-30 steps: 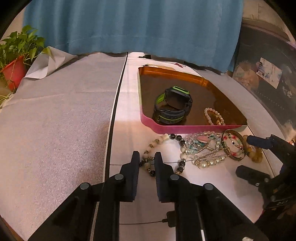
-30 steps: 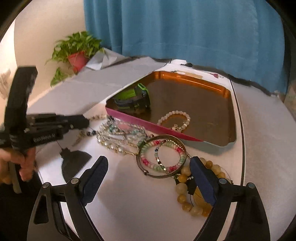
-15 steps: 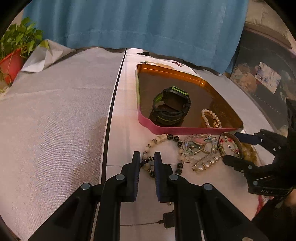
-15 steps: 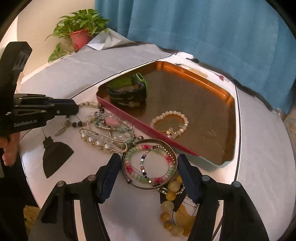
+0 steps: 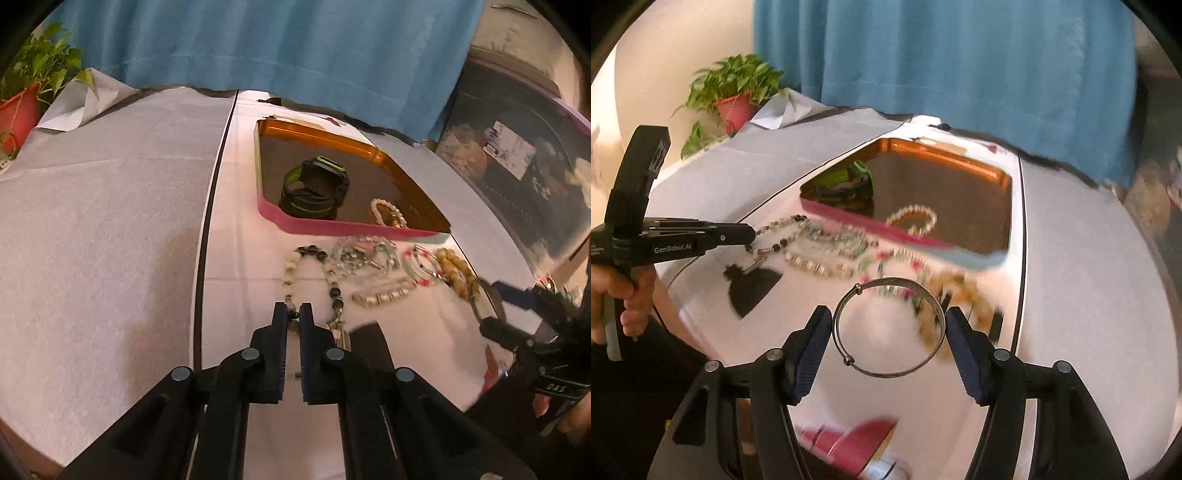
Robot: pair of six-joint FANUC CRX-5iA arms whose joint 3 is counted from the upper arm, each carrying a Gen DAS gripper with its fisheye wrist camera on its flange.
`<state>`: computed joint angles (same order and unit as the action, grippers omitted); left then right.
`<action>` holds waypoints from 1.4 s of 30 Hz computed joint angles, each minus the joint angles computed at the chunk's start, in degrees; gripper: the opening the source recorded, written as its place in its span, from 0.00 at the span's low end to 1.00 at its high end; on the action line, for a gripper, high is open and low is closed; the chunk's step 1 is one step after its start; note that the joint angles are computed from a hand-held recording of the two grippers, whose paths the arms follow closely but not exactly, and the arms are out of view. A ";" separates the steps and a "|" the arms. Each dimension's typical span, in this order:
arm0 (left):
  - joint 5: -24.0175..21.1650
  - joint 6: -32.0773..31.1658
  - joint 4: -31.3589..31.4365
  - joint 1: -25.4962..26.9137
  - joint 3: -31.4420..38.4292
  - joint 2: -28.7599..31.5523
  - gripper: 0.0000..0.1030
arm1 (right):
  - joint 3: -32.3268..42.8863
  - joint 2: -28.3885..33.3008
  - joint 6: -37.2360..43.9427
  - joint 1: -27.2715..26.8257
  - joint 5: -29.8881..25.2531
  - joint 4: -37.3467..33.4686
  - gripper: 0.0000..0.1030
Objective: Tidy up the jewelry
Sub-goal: 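Grasp the black-and-white beaded bracelet with the left tool while the right tool holds the bangle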
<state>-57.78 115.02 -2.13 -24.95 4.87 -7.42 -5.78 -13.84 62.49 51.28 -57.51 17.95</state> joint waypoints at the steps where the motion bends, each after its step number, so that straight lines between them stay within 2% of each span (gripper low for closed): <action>1: 0.16 0.28 -0.10 -0.02 -0.31 -0.44 0.03 | -1.69 -1.27 -1.88 0.32 0.93 -0.12 0.62; 3: -0.11 1.49 -1.36 -0.34 0.11 -0.45 0.03 | -4.62 -2.88 -5.34 1.08 1.90 0.16 0.62; 5: -1.48 4.21 -5.46 -1.91 2.07 0.25 0.05 | -6.68 -3.00 -6.99 2.64 1.52 3.38 0.62; 7: -1.94 5.16 -7.93 -2.89 3.48 1.08 0.19 | -7.11 -2.67 -7.59 3.24 1.96 4.88 0.63; 10: -0.74 4.60 -8.40 -2.72 4.62 2.74 0.28 | -10.02 -3.25 -10.31 3.48 5.05 8.73 0.67; 11: -1.90 4.51 -9.27 -2.90 5.78 3.82 0.28 | -10.46 -3.30 -11.16 3.10 5.94 8.94 0.71; 12: -4.47 4.14 -9.79 -3.04 7.49 5.69 0.24 | -11.08 -3.39 -11.86 2.96 6.69 9.67 0.73; 13: -4.59 5.61 -13.11 -4.45 8.06 5.81 0.17 | -11.82 -3.65 -12.76 3.13 7.21 10.60 0.75; 14: -6.25 5.61 -13.59 -4.83 9.15 6.55 0.16 | -12.61 -3.92 -13.75 3.05 8.09 11.44 0.76; 15: -7.00 5.79 -14.89 -5.49 9.78 6.83 0.06 | -13.45 -4.21 -14.75 3.08 8.84 12.46 0.77; 16: -7.54 6.06 -15.50 -5.84 10.10 6.98 0.05 | -13.64 -4.28 -15.14 3.20 8.91 12.88 0.77; 19: -7.40 5.78 -14.19 -5.19 9.67 6.69 0.05 | -12.22 -3.59 -13.53 3.06 7.68 11.39 0.75; 21: -7.38 5.18 -12.65 -4.67 9.28 6.37 0.05 | -11.36 -3.56 -11.78 3.00 7.06 10.11 0.62; 24: -8.01 5.56 -11.38 -4.90 8.43 5.26 0.05 | -10.38 -3.62 -10.92 2.94 5.78 8.26 0.61; 27: -6.22 7.24 -9.91 -5.65 6.62 3.22 0.05 | -10.78 -4.41 -11.82 3.44 5.85 8.26 0.61; 31: -8.02 8.25 -12.80 -8.75 8.32 3.79 0.05 | -12.56 -5.92 -14.11 4.01 5.75 10.85 0.61; 33: -7.49 7.76 -11.31 -8.64 7.85 4.39 0.05 | -12.56 -5.99 -13.84 3.10 5.61 10.24 0.61; 39: -9.69 11.27 -14.82 -10.96 9.45 5.50 0.05 | -11.86 -6.57 -15.84 0.57 4.68 7.88 0.61; 42: -10.88 8.19 -15.23 -11.09 10.77 6.51 0.05 | -10.26 -7.43 -14.07 -0.19 3.77 3.74 0.61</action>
